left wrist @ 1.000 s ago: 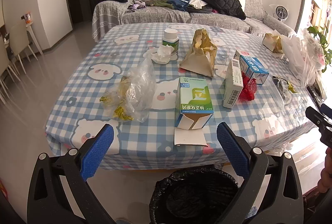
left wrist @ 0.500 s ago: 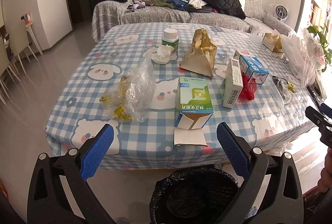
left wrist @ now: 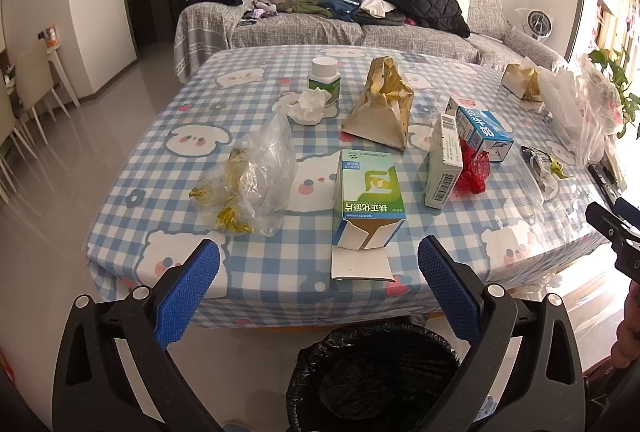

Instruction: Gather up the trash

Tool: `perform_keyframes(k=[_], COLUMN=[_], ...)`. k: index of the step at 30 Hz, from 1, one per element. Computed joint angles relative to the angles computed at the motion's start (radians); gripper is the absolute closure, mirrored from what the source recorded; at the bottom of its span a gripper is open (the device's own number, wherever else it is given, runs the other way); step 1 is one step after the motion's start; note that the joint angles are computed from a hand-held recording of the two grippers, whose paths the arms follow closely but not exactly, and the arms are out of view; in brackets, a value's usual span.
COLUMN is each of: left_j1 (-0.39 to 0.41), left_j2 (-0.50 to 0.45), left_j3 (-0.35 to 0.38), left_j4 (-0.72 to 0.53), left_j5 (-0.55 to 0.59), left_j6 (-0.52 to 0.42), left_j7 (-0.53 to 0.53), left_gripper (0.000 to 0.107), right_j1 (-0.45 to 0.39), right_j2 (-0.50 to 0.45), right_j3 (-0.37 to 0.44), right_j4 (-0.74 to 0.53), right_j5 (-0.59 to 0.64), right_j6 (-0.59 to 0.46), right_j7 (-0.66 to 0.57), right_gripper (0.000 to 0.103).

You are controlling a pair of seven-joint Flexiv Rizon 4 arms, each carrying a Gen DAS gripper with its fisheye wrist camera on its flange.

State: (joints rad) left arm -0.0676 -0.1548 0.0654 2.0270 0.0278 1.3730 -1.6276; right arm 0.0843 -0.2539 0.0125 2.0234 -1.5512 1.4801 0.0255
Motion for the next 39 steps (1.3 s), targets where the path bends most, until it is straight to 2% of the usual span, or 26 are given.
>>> perform_keyframes(k=[14, 20, 23, 29, 32, 36, 39], left_j1=[0.001, 0.003, 0.014, 0.051, 0.051, 0.05, 0.049], left_j2=[0.001, -0.006, -0.021, -0.075, -0.113, -0.164, -0.188], left_j3=[0.001, 0.02, 0.029, 0.029, 0.036, 0.038, 0.043], left_j4=[-0.006, -0.06, -0.097, -0.173, -0.225, -0.295, -0.312], left_j5=[0.003, 0.052, 0.07, 0.021, 0.027, 0.037, 0.042], left_j6=[-0.005, -0.044, -0.063, -0.118, -0.159, -0.2, -0.201], left_j7=[0.002, -0.034, -0.044, -0.038, -0.037, -0.014, -0.01], left_gripper=[0.01, 0.01, 0.01, 0.01, 0.01, 0.01, 0.01], right_j1=[0.005, 0.036, 0.058, 0.111, 0.123, 0.145, 0.148], right_j2=[-0.003, -0.023, -0.042, -0.096, -0.128, -0.153, -0.174], right_j3=[-0.003, -0.006, -0.013, -0.04, -0.03, -0.035, -0.023], right_j4=[0.001, -0.025, -0.049, -0.105, -0.136, -0.17, -0.195], right_j5=[0.017, 0.077, 0.137, 0.308, 0.442, 0.559, 0.667], right_j6=[0.002, -0.017, -0.024, -0.045, -0.063, -0.087, -0.101], right_j7=[-0.015, -0.077, -0.13, -0.275, -0.389, -0.484, -0.562], right_gripper=[0.007, 0.007, 0.007, 0.009, 0.012, 0.013, 0.012])
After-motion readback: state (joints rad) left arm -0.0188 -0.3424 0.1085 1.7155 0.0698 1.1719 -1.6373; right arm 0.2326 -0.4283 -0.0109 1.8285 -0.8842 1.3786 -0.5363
